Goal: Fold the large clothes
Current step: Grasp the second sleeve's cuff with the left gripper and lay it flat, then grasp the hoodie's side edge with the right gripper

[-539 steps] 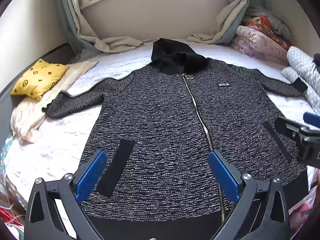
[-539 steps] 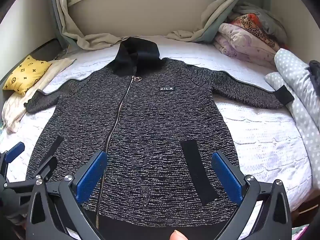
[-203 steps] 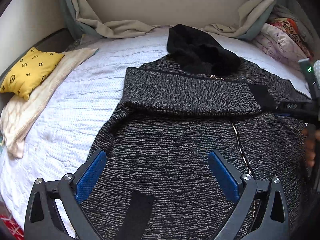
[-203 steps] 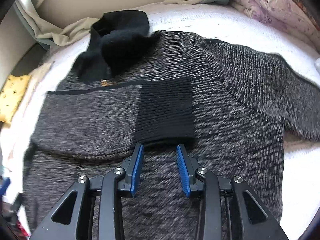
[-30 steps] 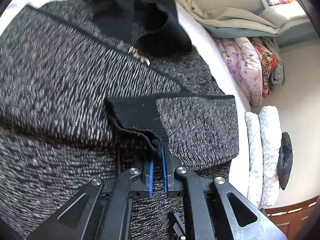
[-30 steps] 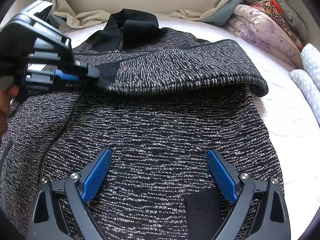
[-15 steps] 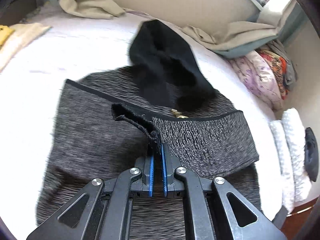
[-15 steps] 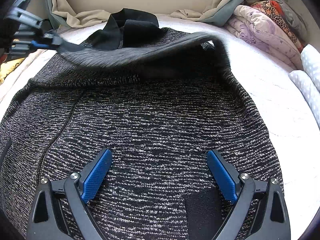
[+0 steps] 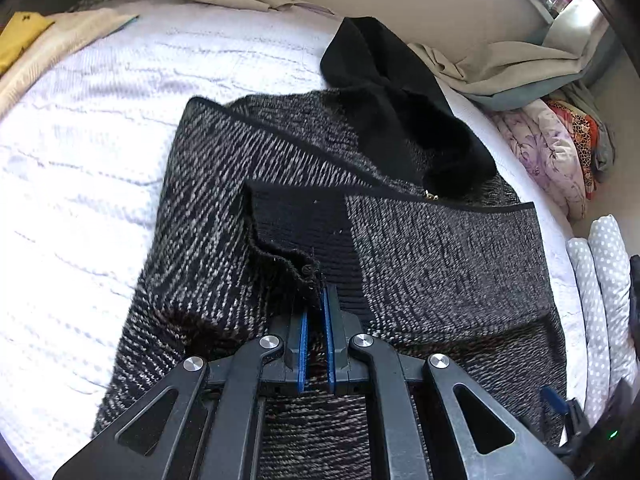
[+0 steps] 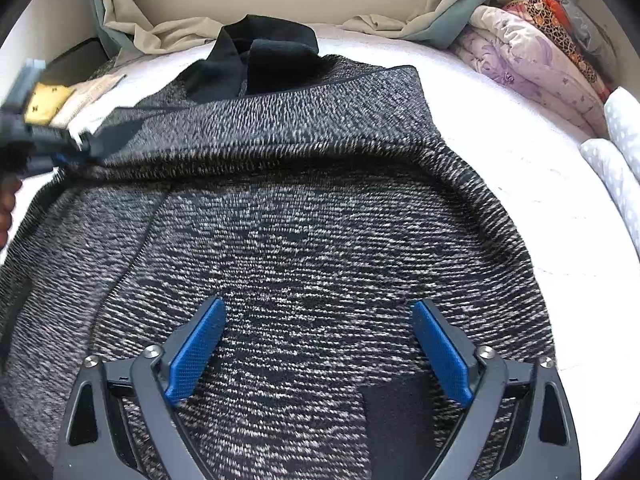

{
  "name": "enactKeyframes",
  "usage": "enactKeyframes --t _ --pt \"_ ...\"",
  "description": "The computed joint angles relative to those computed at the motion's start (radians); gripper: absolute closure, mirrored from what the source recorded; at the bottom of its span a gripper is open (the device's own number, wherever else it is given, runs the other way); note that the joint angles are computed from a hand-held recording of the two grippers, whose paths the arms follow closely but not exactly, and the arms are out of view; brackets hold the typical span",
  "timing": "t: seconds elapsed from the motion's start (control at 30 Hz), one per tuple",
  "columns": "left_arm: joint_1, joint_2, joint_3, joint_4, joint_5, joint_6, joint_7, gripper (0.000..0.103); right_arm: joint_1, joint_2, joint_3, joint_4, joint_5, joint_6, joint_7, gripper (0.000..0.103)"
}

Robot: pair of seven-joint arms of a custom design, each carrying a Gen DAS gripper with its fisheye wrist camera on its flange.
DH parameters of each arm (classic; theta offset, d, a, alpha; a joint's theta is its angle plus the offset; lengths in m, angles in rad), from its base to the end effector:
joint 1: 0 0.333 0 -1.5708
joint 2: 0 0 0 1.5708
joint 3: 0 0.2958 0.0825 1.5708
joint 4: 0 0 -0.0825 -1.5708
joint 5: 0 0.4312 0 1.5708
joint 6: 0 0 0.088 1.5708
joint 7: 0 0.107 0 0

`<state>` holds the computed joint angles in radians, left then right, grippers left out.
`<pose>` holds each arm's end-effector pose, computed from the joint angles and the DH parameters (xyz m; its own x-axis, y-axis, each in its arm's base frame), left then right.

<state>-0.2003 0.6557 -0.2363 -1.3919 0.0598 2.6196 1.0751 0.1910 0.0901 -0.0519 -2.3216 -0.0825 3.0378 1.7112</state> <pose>0.7397 -0.3002 0.3609 0.0176 -0.9396 0.3418 -0.8782 -0.1780 -0.4439 0.5850 0.0883 0.3186 0.0869 -0.9960 -0.0226 -0.8083 -0.0572 -0.5860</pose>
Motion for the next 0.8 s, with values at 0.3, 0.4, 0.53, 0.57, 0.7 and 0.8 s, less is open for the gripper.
enactKeyframes --t 0.3,0.4,0.53,0.57,0.7,0.8 --pt "-0.04 -0.088 0.067 -0.065 0.076 0.014 -0.084 0.071 -0.106 0.012 0.075 0.183 0.64 -0.186 -0.507 0.048" --pt "-0.064 -0.114 0.093 -0.08 0.159 0.042 -0.144 0.051 -0.128 0.08 0.065 0.302 0.689 -0.236 -0.541 0.059" --pt "-0.021 -0.059 0.015 -0.025 0.101 0.021 -0.05 0.051 -0.159 0.199 0.067 0.462 0.687 -0.296 -0.544 0.08" --pt "-0.031 -0.042 0.02 -0.004 0.105 0.005 -0.049 0.051 -0.174 0.24 0.076 0.517 0.701 -0.333 -0.554 0.082" --pt "-0.067 0.023 0.044 0.069 0.128 -0.067 -0.06 0.051 -0.142 0.336 0.046 0.612 0.575 -0.334 -0.512 0.087" --pt "-0.075 0.031 0.052 0.076 0.142 -0.07 -0.059 0.051 -0.135 0.386 0.032 0.65 0.501 -0.355 -0.453 0.09"
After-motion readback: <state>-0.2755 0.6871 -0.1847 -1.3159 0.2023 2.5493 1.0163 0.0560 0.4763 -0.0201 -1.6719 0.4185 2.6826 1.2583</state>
